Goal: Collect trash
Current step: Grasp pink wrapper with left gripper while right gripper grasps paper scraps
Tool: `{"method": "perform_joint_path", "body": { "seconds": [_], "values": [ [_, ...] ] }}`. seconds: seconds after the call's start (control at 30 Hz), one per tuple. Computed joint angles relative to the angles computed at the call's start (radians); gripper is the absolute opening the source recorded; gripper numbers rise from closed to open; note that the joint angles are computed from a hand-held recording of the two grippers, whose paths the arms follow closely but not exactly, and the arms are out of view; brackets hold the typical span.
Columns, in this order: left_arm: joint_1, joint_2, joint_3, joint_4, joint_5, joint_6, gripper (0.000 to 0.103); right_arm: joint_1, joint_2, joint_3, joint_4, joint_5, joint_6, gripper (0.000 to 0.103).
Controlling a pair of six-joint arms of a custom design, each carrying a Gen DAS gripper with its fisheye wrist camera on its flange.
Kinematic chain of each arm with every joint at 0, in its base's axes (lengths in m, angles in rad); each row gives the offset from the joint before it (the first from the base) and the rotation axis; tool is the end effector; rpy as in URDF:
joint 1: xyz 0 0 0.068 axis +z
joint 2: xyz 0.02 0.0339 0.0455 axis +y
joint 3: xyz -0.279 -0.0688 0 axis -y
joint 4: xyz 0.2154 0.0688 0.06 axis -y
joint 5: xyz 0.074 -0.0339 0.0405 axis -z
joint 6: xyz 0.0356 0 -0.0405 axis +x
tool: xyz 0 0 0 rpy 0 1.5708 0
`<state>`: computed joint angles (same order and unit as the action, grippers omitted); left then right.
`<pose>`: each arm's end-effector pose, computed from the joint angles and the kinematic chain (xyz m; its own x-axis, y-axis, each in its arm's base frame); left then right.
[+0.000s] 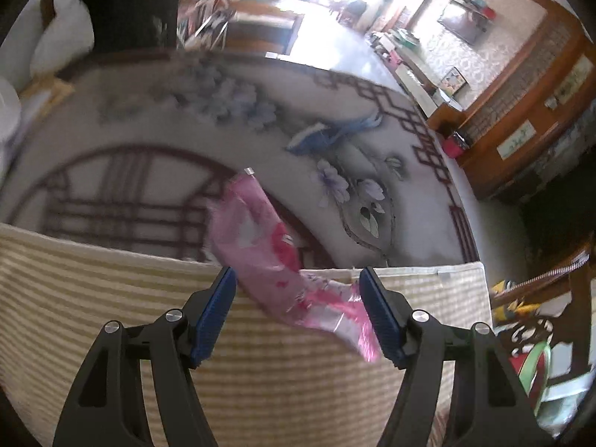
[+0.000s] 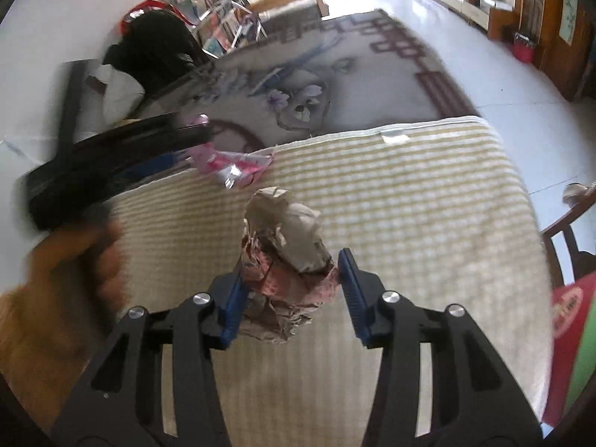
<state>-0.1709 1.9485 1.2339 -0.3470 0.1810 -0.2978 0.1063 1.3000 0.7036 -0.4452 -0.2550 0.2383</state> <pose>0.3715 -0.0706 0.1818 -0.8970 -0.1381 -0.4199 -0.0099 0.9560 -0.2933 0.2099 0.0314 0.2174 -0.8882 0.1349 -0.4392 -0.0202 0.9435 0.3308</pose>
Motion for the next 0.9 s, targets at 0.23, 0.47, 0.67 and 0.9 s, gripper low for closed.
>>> {"method": "perform_joint_path", "body": {
  "seconds": [0.23,0.47,0.67,0.9],
  "values": [
    [0.002,0.052,-0.020,0.027,0.025,-0.002,0.026,-0.127,-0.353,-0.076,-0.197,-0.058,-0.050,0.046],
    [0.011,-0.225,-0.216,0.037,0.050,0.076,0.023,-0.350,-0.412,-0.092,-0.262,-0.229,-0.068,0.046],
    [-0.067,-0.512,-0.365,-0.004,-0.004,0.066,0.023,-0.344,-0.446,-0.055,-0.301,-0.260,-0.087,0.046],
    [-0.240,-0.741,-0.450,-0.087,-0.143,0.007,0.023,-0.391,-0.482,0.001,-0.376,-0.314,-0.151,0.046]
  ]
}}
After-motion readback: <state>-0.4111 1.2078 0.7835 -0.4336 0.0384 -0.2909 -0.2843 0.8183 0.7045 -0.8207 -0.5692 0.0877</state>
